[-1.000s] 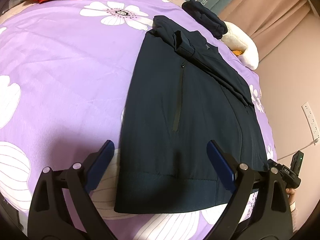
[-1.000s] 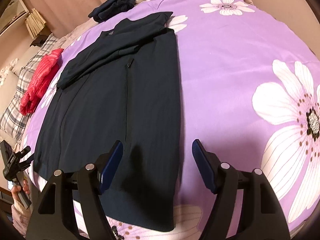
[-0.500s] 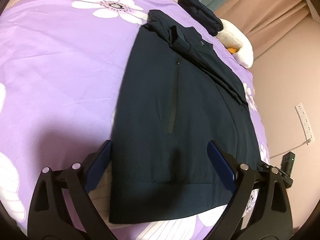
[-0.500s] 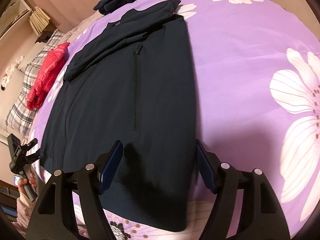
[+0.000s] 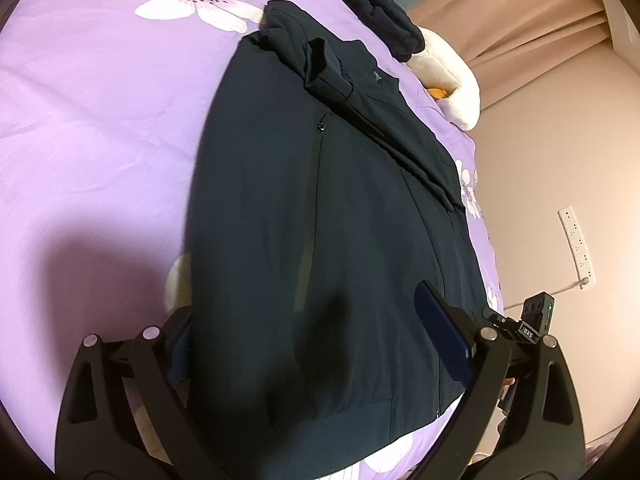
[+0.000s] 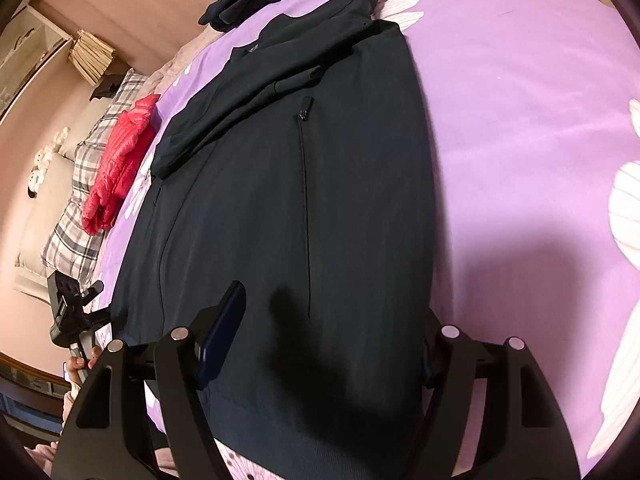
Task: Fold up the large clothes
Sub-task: 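Position both tools at the ribbed hem of the narrowed jacket, then close both tools on the ribbed jacket hem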
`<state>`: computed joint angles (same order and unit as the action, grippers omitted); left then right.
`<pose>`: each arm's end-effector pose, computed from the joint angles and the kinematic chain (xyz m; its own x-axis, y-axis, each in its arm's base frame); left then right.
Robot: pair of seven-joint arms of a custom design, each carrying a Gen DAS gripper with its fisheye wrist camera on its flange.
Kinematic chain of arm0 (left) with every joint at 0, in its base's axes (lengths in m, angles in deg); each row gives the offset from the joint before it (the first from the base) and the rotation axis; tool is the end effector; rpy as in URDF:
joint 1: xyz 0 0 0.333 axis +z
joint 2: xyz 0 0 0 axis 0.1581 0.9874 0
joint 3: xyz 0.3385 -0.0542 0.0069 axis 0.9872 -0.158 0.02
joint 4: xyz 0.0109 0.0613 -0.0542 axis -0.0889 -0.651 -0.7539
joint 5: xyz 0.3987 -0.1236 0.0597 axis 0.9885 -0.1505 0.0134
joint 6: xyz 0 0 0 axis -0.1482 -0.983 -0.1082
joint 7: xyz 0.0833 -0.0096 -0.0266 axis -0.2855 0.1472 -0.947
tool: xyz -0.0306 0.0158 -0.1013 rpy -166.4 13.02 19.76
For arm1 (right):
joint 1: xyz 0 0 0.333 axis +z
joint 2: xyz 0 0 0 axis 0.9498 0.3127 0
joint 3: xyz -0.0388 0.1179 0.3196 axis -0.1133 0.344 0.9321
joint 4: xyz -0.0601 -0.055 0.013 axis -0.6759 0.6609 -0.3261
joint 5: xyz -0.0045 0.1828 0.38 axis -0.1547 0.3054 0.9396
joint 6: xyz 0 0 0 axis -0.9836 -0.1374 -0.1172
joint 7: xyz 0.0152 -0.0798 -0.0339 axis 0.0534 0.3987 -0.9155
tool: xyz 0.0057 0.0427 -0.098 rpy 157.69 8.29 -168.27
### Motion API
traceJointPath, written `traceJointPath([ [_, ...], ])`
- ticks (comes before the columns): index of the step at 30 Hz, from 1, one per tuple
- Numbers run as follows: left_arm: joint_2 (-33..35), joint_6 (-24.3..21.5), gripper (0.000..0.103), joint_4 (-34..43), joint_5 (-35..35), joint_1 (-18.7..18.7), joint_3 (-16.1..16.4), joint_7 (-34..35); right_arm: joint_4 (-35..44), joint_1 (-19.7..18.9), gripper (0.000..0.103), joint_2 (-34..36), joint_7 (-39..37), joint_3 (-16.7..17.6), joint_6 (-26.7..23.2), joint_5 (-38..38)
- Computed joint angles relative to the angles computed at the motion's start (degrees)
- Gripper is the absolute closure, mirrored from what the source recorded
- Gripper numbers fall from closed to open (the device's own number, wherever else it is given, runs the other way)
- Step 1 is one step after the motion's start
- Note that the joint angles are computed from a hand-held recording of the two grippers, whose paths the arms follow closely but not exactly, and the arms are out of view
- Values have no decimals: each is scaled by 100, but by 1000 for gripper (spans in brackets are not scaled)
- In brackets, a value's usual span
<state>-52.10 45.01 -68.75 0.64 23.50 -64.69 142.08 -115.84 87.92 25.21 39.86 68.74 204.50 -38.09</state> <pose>0.7994 0.0070 0.4668 -0.2442 -0.7068 0.6639 -0.9285 -0.0272 -0.3704 0.5969 0.2108 0.4853 -0.2851 -0.7989 -0.5296 -0.7665 0.5218 -0.3744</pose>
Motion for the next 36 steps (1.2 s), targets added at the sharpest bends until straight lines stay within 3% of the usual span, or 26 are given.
traceJointPath([
  [8, 35, -179, 8, 37, -96, 77, -75, 64, 8, -108, 29, 83, -743, 188, 291, 986],
  [17, -373, -475, 8, -571, -477, 288, 10, 507, -454, 39, 29, -423, -2083, 176, 66, 2492],
  [25, -689, -527, 8, -1021, -635, 220, 196, 772, -745, 267, 29, -767, -2032, 17, -191, 2470],
  [32, -514, -370, 8, -796, -649, 88, 178, 630, -579, 299, 29, -532, -1486, 31, 68, 1919],
  [35, -498, -266, 18, -769, -563, 29, 177, 551, -483, 297, 29, -398, -1417, 58, 228, 1811],
  [36, -506, -207, 26, -779, -521, -4, 180, 508, -449, 290, 31, -355, -1330, 64, 257, 1697],
])
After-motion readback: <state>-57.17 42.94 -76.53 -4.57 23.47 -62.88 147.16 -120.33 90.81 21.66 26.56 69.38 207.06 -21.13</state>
